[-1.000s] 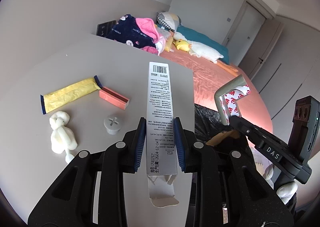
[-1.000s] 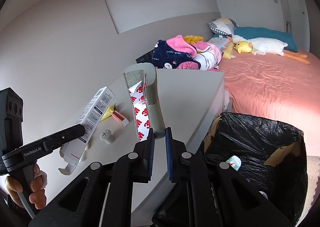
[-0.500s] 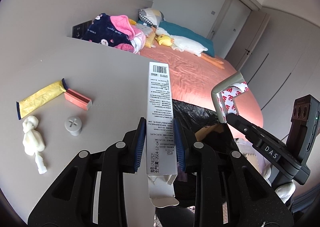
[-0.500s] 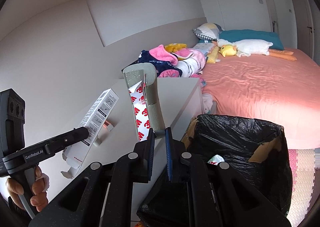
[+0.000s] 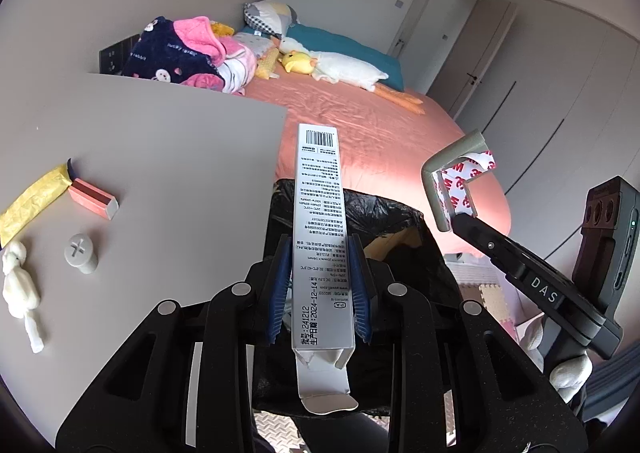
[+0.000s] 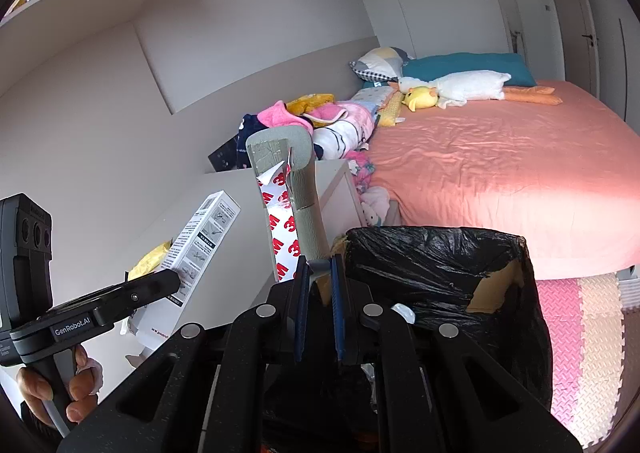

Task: Collect trash
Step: 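Carry the white box and tape holder over the black trash bag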

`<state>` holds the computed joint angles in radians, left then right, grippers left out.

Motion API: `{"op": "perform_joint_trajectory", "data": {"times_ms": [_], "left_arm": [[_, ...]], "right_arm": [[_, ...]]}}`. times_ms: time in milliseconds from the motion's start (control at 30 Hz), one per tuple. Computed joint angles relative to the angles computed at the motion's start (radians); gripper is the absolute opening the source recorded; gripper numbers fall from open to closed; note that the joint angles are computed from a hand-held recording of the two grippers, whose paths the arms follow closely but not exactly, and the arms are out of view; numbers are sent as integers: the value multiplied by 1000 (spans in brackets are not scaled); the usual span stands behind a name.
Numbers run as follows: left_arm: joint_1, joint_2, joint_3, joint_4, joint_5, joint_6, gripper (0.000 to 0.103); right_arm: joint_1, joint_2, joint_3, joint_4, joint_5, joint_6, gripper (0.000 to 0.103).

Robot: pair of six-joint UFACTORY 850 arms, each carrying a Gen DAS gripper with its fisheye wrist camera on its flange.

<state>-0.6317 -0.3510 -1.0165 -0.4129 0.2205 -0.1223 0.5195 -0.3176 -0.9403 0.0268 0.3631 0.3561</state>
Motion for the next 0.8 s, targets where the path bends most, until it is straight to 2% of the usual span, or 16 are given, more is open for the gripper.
{"op": "perform_joint_trajectory", "data": {"times_ms": [300, 433, 800], "left_arm": [[-12, -45, -59, 118, -39, -84, 28], [-4, -72, -92, 277, -55, -225, 28], [-18, -125, -162, 602, -82, -514, 28]], "right_arm": [[-31, 21, 34, 20, 13, 1, 12], [-41, 31, 47, 35, 13, -8, 12], [-64, 56, 76, 114, 13, -69, 12]]}}
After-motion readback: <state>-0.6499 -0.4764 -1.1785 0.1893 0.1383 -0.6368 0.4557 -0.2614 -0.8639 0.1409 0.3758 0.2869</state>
